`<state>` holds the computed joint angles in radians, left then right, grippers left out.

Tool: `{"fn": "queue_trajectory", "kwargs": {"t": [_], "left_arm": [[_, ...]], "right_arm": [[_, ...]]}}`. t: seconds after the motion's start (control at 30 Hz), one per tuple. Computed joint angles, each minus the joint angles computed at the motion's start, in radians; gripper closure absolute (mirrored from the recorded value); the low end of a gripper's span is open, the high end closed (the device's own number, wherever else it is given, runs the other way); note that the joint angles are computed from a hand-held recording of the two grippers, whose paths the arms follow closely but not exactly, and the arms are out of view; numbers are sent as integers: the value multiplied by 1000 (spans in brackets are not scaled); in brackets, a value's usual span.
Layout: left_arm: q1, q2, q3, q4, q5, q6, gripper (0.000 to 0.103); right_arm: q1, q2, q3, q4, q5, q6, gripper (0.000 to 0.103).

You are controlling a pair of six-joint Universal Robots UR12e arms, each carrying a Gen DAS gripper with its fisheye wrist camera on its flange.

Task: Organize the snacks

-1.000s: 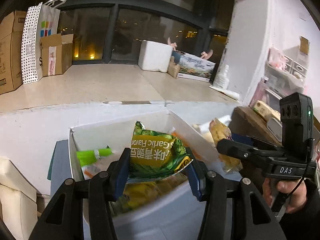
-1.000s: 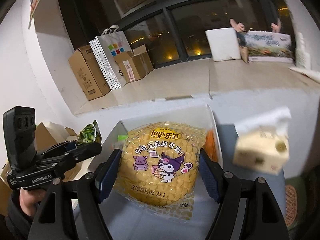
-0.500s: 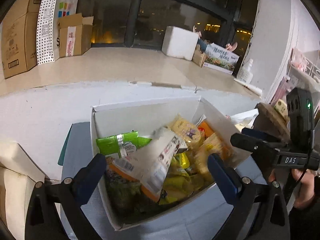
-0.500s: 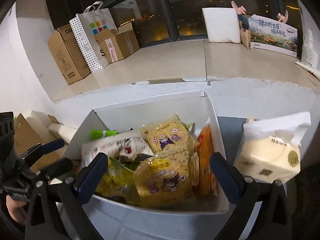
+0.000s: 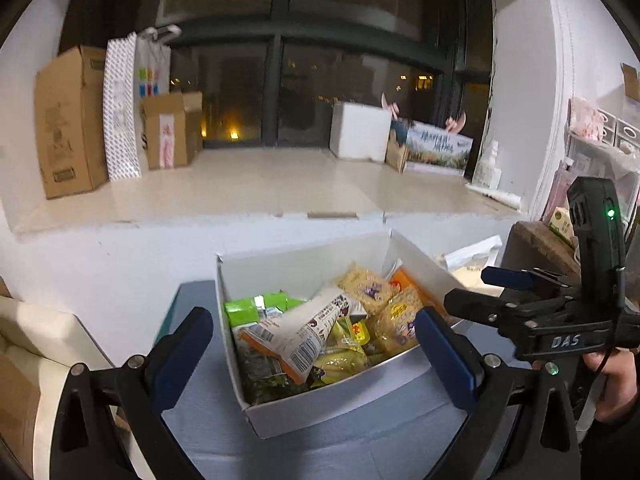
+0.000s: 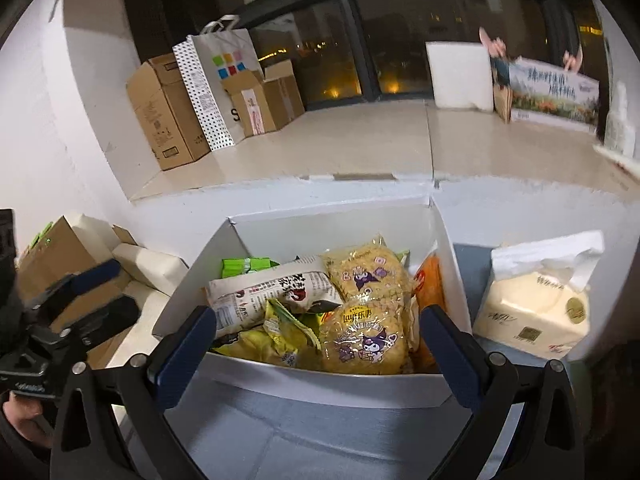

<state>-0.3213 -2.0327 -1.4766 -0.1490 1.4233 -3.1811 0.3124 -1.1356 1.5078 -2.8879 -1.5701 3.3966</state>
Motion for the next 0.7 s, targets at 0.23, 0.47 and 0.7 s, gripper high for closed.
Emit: {"fn": "queue_trajectory", "kwargs": {"t": [0.23, 0.47, 0.7], "left_arm": [[-10, 84, -118, 193, 116, -63, 0], [-14, 160, -194, 103, 93, -57, 0], [-17, 222, -284, 61, 53, -68, 0]], "right_arm": [[46, -58, 56, -57, -108, -41, 0], [85, -127, 146, -77, -145, -16, 0], [126, -201, 246, -107, -253, 34, 0]]}}
